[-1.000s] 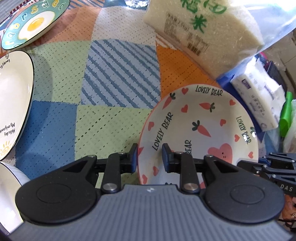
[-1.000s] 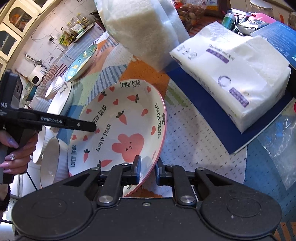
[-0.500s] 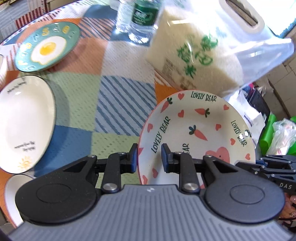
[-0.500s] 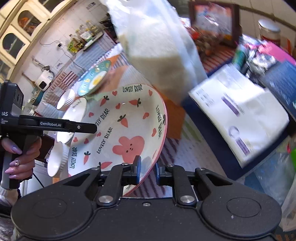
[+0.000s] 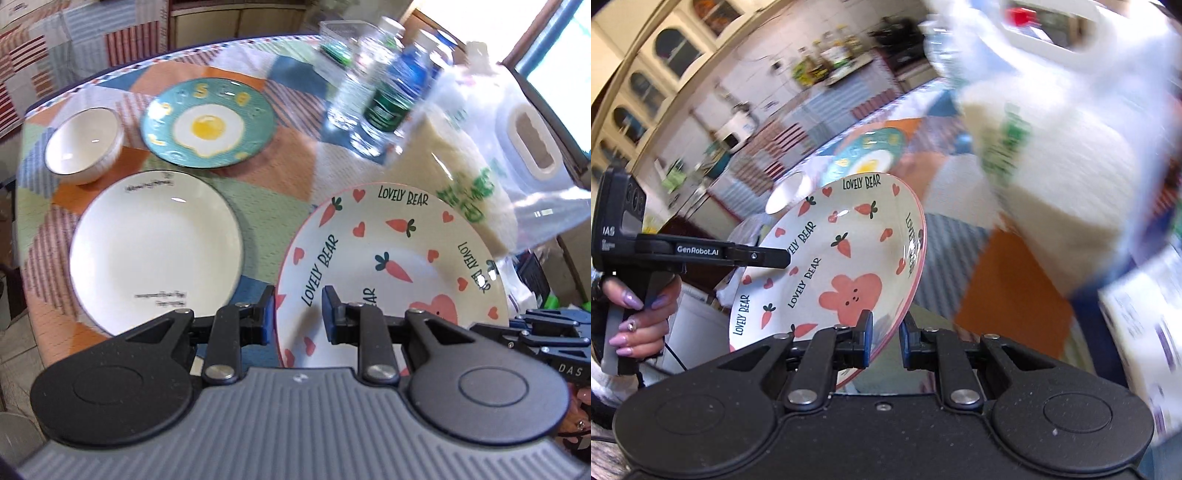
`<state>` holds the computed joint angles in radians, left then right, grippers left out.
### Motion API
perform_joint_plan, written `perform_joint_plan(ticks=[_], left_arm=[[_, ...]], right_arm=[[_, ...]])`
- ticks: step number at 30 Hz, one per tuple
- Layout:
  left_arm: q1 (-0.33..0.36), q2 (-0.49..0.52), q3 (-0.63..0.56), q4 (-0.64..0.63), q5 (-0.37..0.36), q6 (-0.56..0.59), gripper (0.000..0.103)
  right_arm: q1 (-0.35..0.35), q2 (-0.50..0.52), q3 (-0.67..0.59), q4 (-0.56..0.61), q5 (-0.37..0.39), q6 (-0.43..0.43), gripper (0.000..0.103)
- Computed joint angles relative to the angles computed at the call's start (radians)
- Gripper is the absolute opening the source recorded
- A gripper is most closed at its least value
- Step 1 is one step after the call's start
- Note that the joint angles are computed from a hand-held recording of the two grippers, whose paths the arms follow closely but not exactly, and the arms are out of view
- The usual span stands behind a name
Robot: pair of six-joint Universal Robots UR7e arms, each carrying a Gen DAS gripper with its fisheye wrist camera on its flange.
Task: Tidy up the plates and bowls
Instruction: 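Carry the Lovely Bear plate over the white plate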
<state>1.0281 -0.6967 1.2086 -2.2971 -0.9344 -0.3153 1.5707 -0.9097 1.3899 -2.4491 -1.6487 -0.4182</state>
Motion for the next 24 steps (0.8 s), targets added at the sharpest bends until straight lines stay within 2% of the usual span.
perform_joint_plan(ticks=[6, 14, 24], left_arm=[[0.026, -0.059, 0.047, -0.055, 0.049, -0.03, 0.023], [0.078, -0.077, 0.056, -0.096, 0.109, -0.044, 0.023], [0.152, -0.073, 0.041, -0.079, 0.125, -0.083, 0.023]], right_arm=[[0.029, 0.106, -0.143, 0.114, 0.043, -0.022, 0.02], [0.055, 0.247, -0.309, 0.197, 0.063, -0.013, 0.02], [0.076, 0.429, -0.545, 0.324, 0.054, 0.003, 0.02]])
